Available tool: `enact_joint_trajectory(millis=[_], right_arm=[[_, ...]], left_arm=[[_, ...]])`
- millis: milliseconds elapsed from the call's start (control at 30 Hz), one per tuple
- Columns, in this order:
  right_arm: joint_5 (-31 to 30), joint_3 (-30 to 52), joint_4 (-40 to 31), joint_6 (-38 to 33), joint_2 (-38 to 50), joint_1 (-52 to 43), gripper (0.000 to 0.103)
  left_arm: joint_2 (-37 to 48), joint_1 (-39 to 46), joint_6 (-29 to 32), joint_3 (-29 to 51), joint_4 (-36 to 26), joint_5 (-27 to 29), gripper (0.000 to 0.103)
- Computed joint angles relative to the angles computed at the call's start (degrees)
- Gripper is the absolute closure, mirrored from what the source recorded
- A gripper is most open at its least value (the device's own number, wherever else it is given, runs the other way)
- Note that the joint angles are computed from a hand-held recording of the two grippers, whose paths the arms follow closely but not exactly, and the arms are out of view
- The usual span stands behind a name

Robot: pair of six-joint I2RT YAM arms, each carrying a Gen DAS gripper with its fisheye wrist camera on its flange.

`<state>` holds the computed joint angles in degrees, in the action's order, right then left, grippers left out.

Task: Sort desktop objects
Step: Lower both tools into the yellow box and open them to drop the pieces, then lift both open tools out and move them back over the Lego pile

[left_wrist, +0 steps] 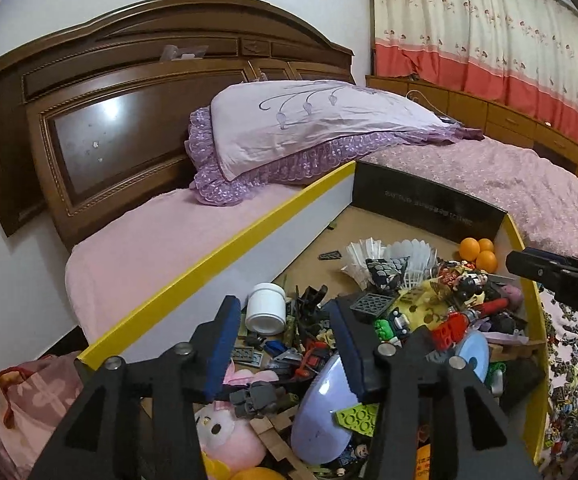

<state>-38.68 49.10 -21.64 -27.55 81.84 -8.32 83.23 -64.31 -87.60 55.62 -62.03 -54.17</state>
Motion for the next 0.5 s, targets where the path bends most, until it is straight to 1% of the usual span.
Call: enact_joint_trajectory(millis=[233,500], right_arm=[[-1.2,-1.0,-2.9,-1.8,-3.0,-0.6,0.059],[-4.7,-1.9,-8.9,-5.1,-7.3,-3.3,0.059]], left_arm=[[1.1,-1.5,-1.6,1.4,-1.5,-0.1,0.055],[3.1,-4.9,-6.1,4.4,-5.8,-0.5,0.054]])
